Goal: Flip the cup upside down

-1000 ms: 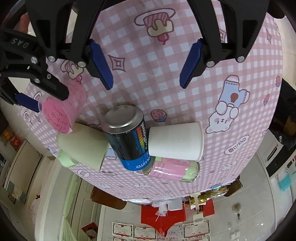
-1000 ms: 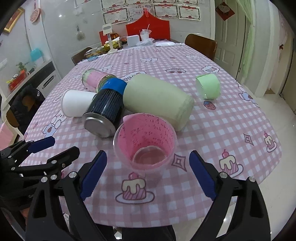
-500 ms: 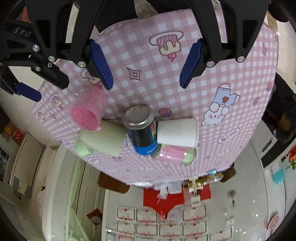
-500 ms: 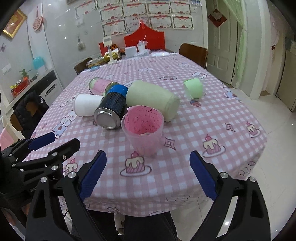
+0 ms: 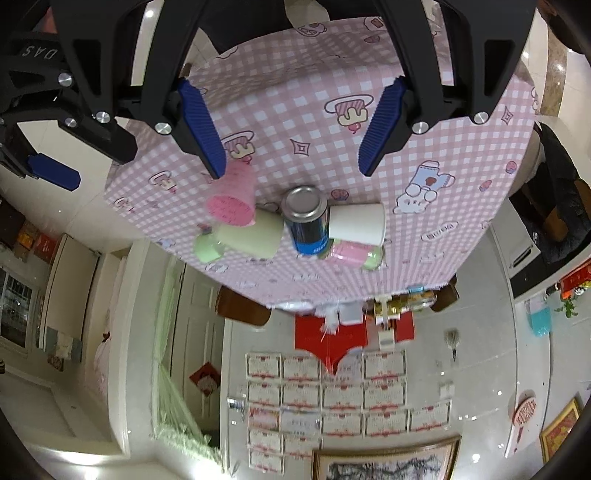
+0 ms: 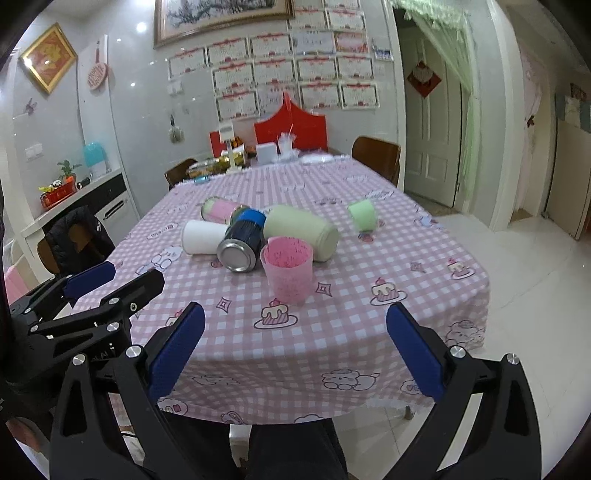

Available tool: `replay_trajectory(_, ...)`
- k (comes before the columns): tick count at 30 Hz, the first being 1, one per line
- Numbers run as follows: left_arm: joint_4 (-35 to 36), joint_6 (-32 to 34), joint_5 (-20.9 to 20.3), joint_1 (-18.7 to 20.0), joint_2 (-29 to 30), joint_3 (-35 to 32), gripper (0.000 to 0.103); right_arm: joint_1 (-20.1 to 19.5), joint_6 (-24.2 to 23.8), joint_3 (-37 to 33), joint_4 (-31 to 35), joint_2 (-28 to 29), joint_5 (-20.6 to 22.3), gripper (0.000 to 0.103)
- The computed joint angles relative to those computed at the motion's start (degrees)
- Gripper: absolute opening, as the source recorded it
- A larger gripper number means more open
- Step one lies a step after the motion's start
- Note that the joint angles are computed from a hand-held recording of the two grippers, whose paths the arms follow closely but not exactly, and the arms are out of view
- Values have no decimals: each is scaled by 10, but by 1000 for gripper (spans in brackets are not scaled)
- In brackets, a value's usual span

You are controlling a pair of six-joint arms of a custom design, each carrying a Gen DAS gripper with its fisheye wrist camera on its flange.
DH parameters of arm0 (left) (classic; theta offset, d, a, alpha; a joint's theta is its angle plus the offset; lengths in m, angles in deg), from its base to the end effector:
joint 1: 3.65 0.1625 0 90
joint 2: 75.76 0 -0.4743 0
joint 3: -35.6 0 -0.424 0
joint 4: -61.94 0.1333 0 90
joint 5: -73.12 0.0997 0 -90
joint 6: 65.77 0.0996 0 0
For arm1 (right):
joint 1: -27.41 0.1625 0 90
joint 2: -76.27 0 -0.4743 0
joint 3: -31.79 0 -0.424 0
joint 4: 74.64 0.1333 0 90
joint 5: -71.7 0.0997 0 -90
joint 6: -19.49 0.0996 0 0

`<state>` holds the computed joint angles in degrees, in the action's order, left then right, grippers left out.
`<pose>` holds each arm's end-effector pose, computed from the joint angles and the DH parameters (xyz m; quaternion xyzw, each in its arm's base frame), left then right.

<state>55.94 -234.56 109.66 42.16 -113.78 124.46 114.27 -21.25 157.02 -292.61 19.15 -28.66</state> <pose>-0.2744 -0.5883 0.0134 0.2304 0.8104 -0.4467 0.3009 0.0851 -0.5559 0.2044 0.2355 -0.8316 0.4317 0.2582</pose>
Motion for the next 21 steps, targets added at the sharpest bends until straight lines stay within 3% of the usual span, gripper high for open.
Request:
replay_trajectory(6,-61,22,0,-32,-33,59,73,-7,-27,55,-108,-12,41,95)
replay_trajectory(13,-152,73,-2,-65,-71,130,74,-13,-35,90,-156,-27,77,95)
replay_trajectory(21,-199,74,-22,-91,-85,177,74,-29,-33,129,-208,-28,109,95)
